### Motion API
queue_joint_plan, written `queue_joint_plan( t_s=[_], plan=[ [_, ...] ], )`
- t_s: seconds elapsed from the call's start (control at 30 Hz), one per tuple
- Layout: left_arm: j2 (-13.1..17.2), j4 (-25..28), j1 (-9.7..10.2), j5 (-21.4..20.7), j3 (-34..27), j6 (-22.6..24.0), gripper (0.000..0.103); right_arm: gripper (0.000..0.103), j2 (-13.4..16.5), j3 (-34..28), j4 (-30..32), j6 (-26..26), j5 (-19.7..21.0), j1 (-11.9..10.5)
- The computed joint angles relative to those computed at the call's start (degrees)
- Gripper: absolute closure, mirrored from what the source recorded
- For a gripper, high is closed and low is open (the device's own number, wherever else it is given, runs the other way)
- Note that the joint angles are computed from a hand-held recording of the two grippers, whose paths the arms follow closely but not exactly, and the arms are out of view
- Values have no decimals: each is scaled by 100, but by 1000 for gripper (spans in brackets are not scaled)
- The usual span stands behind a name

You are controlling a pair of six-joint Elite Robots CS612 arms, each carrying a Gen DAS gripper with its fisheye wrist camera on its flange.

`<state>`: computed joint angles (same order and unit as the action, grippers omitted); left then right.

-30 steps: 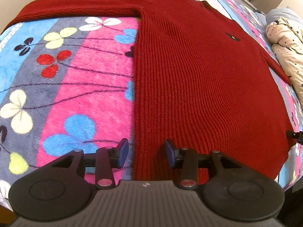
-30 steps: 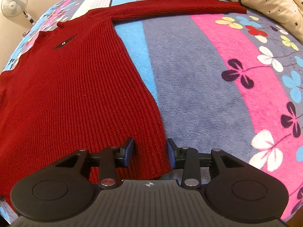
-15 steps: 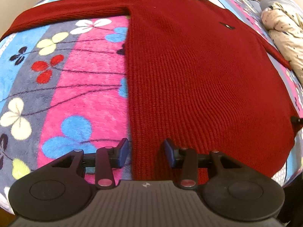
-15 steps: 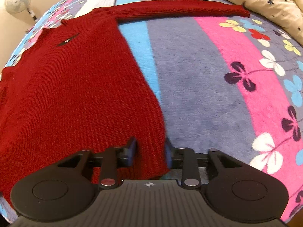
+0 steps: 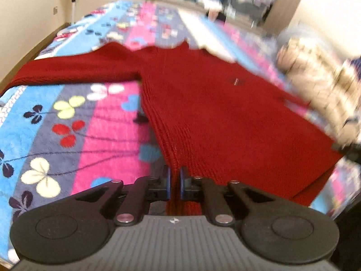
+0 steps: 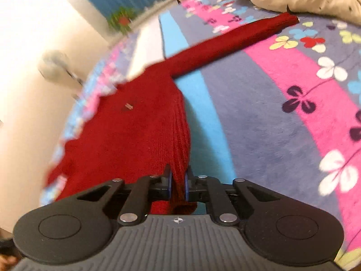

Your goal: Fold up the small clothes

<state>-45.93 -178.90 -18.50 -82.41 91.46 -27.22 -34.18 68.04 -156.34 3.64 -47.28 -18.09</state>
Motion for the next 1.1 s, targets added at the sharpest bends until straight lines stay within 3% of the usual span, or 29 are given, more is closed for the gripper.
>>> queue_joint_plan(
  t_s=[0.07,0.2,0.27,0.33,0.4,0.43,0.53,0.57,0.63,0.67,0.73,0.8,0.93,1.1],
  plan=[
    [-57,-171,21,-55,95,39,96,94,-58,143,-67,71,376,-85],
    [-108,-113,103,-390,173,14,96,94,-180,294,376,-406,669,-155],
    [-77,429,133,-555,51,-4,95,93,-252,309,596,-815,-90,-51],
    [-9,1210,88,-301,-184,5,93,92,-201,145,922,-868,-1087,110],
    [46,1322,34,61,-288,-96,88,87,-140,27,950,-831,-1747,228],
    [70,1031,45,25,-276,-155,80,86,-135,42,763,-790,-1922,268],
    [150,387,75,-301,-304,-110,72,83,-162,231,-214,-892,-1876,330],
    [180,470,78,-421,-365,-24,71,77,-162,277,-451,-1021,-1706,343],
    [251,1149,49,-571,-575,231,65,53,-165,318,-578,-1449,-1580,405],
    [294,1658,15,-527,-712,370,65,52,-159,279,-386,-1752,-1625,457],
    [382,2469,-70,-270,-946,590,65,52,-119,75,506,-2411,-2164,596],
    [404,2538,-109,-129,-978,708,65,52,-36,-82,1094,-2688,-2926,739],
    [372,2205,-65,-246,-876,521,59,50,-97,15,771,-2702,-2665,728],
    [399,2633,-156,32,-955,656,54,49,-55,-34,902,-2818,-2922,763]
  ],
)
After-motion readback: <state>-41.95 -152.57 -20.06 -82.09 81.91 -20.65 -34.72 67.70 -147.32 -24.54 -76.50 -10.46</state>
